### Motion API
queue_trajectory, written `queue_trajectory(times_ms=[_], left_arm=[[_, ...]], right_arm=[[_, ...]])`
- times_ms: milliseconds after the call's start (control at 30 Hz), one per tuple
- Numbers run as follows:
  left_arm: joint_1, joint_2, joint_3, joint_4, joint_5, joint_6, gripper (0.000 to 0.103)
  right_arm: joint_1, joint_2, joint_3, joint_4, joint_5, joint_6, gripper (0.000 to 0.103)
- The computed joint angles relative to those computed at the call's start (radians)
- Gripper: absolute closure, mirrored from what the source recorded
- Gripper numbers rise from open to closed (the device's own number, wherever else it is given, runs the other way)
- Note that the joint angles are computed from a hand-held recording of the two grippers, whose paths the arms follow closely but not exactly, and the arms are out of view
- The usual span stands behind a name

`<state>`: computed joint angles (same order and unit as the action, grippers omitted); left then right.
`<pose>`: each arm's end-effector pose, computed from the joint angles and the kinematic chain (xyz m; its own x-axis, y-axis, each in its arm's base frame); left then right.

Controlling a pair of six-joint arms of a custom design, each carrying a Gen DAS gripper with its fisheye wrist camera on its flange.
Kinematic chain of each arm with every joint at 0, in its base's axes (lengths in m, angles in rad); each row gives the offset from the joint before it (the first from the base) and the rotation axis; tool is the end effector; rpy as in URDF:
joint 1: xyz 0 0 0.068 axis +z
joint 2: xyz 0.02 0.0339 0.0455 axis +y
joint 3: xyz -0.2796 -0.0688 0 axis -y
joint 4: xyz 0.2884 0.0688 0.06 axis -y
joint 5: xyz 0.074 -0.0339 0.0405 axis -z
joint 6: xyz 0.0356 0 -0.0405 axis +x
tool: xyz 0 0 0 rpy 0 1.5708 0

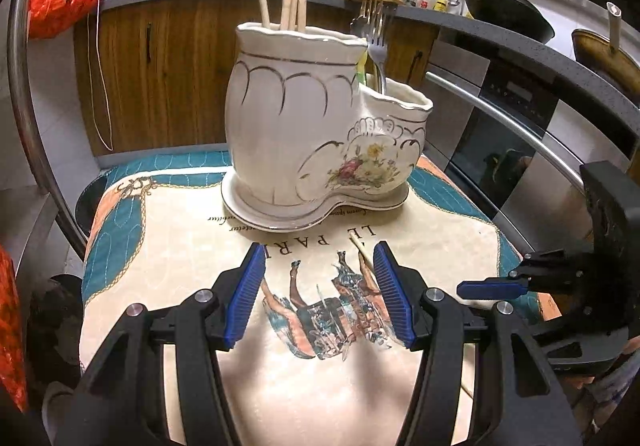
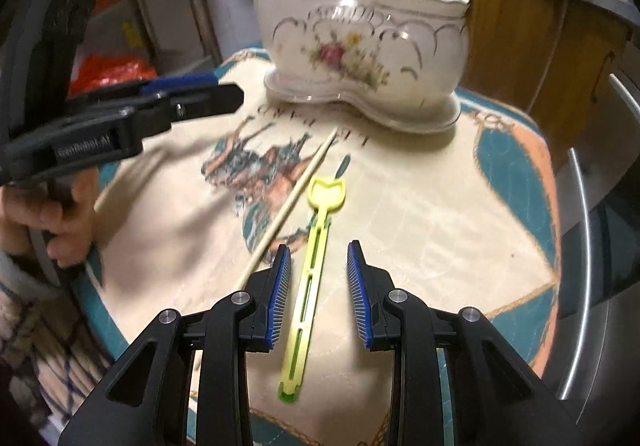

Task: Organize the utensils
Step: 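Grasp the yellow spoon with the right tool while the left tool grasps the last chopstick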

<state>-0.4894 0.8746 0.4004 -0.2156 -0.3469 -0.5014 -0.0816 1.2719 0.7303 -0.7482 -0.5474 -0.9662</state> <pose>0.1889 -0.0869 0.1813 -0.5938 -0.1959 -0.7804 -0.0853 0.9798 -0.1810 0.2454 -0.0015 0.1831 -0.4832 -0.6653 -0.5690 -0.8300 0.5549 0.0561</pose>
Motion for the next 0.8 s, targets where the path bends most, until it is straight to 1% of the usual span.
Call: queue_trajectory(times_ms=[100, 167, 200, 367, 467, 567, 800], left_arm=[[0.002, -0.006, -0.006, -0.005, 0.01, -0.001, 0.047], [0.002, -0.007, -0.006, -0.012, 0.015, -0.001, 0.047], [-0.001, -0.004, -0.005, -0.013, 0.016, -0.002, 0.047], [-0.025, 0.044, 0.014, -0.007, 0.027, -0.007, 0.047], [-0.05, 0.11, 0.047, -0.008, 0.026, -0.006, 0.047], [-0.06, 0.157, 0.075, -0.01, 0.049, -0.013, 0.047], [-0.127, 0.332, 0.184, -0.06, 0.014, -0.026, 0.047]], right_arm=[[0.014, 0.007, -0.007, 0.022, 0.043, 0.003, 0.072], [0.013, 0.009, -0.007, 0.023, 0.049, -0.007, 0.073], [0.011, 0.011, -0.005, 0.021, 0.052, -0.011, 0.078], [-0.008, 0.016, 0.012, 0.024, 0.08, -0.027, 0.092], [-0.039, 0.04, 0.031, 0.028, 0.084, -0.039, 0.092], [-0.067, 0.085, 0.062, 0.034, 0.082, -0.039, 0.092], [-0.102, 0.125, 0.103, 0.002, 0.079, -0.071, 0.092]])
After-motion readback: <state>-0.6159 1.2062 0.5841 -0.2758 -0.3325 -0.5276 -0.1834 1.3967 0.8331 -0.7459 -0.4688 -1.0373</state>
